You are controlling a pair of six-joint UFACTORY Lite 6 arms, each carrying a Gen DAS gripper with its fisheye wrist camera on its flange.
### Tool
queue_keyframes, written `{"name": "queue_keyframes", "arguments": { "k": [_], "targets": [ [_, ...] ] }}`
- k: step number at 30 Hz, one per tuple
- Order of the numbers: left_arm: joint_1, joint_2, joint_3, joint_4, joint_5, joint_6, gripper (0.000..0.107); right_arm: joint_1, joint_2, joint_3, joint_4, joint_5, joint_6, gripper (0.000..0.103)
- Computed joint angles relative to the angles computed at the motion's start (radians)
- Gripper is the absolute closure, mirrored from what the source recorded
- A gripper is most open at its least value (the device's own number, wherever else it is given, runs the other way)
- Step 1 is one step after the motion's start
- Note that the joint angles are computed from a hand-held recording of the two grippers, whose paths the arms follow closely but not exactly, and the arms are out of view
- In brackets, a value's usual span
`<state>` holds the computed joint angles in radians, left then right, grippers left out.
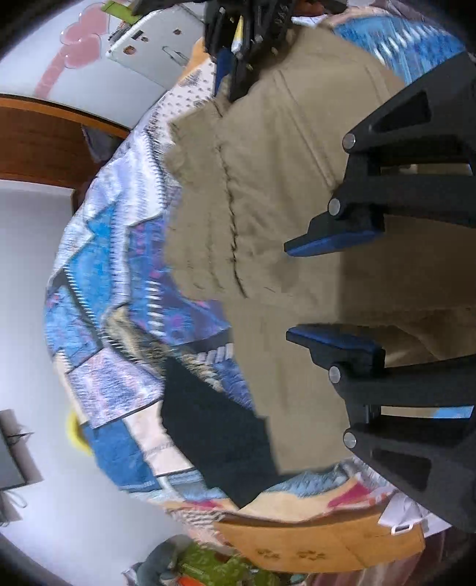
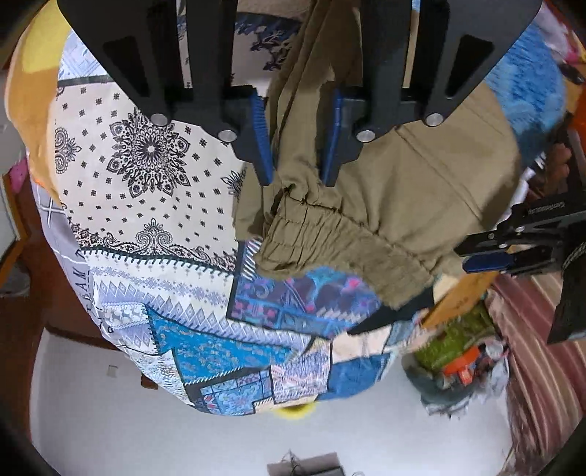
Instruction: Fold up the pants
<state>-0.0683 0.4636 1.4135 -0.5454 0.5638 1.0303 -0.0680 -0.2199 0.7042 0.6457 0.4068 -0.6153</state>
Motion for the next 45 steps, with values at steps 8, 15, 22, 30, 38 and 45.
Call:
{"name": "queue_keyframes", "arguments": {
  "k": [8,15,22,30,38,45],
  "targets": [
    [0.088,-0.054,0.014,-0.037,0.032,0.036,0.064,-0.006,-0.023,0.048,-0.118,0.059,0.111,0.082],
    [0.247,0.034,0.18,-0.048,0.165,0.007,0.039,-0.037,-0.177,0.001,-0.016,0.079,0.101,0.047],
    [0.345,0.118,0.204,-0.051,0.229,-0.011,0.032,0.01,-0.186,-0.056,-0.114,0.081,0.224,0.028],
    [0.285,0.278,0.347,0.041,0.308,-0.157,0.032,-0.085,-0.077,-0.077,0.136,0.122,0.013,0.026],
    [0.253,0.386,0.491,0.0,0.394,-0.204,0.033,-0.112,0.059,-0.011,0.284,0.158,-0.106,0.027],
    [0.211,0.313,0.415,0.031,0.316,-0.203,0.081,-0.073,0.079,0.023,0.261,0.133,-0.073,0.054]
  ]
}}
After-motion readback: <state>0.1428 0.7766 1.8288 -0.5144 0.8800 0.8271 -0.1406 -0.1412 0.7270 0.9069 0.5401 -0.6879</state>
